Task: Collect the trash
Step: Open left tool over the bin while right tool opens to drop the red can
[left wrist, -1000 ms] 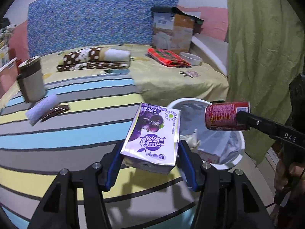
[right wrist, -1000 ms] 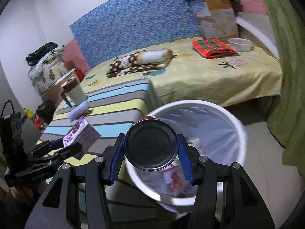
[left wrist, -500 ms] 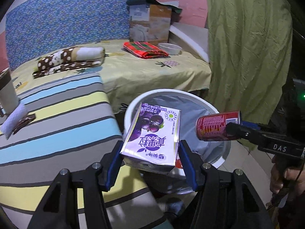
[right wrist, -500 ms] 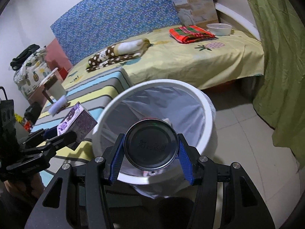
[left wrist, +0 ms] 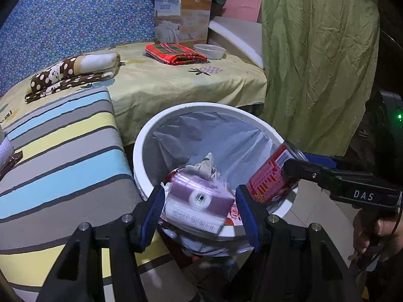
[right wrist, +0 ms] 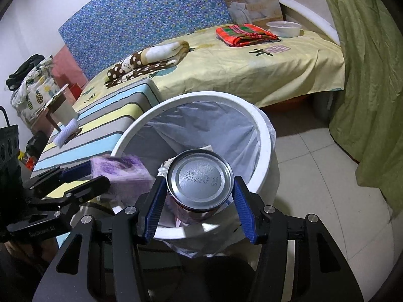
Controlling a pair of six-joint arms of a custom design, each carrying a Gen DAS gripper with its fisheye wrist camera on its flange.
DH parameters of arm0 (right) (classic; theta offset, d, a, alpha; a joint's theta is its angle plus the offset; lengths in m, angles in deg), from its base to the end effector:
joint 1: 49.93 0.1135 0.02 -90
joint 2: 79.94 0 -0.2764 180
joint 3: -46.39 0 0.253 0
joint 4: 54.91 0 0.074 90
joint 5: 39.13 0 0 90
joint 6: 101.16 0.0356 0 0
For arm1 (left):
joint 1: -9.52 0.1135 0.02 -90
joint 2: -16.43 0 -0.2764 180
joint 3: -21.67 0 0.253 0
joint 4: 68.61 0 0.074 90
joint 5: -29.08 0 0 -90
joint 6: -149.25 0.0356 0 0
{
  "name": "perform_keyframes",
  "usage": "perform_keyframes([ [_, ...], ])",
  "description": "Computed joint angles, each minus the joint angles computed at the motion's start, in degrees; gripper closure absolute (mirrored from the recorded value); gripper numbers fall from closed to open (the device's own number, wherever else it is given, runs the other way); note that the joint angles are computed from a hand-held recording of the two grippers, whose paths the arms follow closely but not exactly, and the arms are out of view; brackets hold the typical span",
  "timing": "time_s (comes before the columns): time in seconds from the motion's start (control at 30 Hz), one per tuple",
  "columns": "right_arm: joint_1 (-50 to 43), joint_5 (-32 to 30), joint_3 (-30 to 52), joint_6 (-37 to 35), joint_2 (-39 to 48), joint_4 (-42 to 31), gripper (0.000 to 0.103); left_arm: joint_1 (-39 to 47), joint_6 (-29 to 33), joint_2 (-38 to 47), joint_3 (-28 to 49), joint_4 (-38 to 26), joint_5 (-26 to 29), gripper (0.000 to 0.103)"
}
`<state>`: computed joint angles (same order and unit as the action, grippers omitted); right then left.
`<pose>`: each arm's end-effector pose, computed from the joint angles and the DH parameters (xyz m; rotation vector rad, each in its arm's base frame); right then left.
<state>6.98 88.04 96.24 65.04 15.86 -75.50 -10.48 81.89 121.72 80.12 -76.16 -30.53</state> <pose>0.1625 0.2099 0.1127 0.5647 2.3273 0.1355 0.3010 -0.1287 0.1104 1.0845 2.1939 -0.6440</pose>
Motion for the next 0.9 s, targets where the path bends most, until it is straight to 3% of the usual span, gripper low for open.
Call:
perform_keyframes([
  [0.37, 1.67, 2.79, 0.86, 1.29, -1.25, -1.89, 0.048, 2.26, 0.52, -1.63, -1.41, -0.9, 1.72, 0.043],
  [0.9, 5.14, 6.71, 6.36, -3.94, 0.97, -0.25, 0.048, 10.89, 1.68, -7.65, -6.14, -0.02, 5.21, 0.043],
])
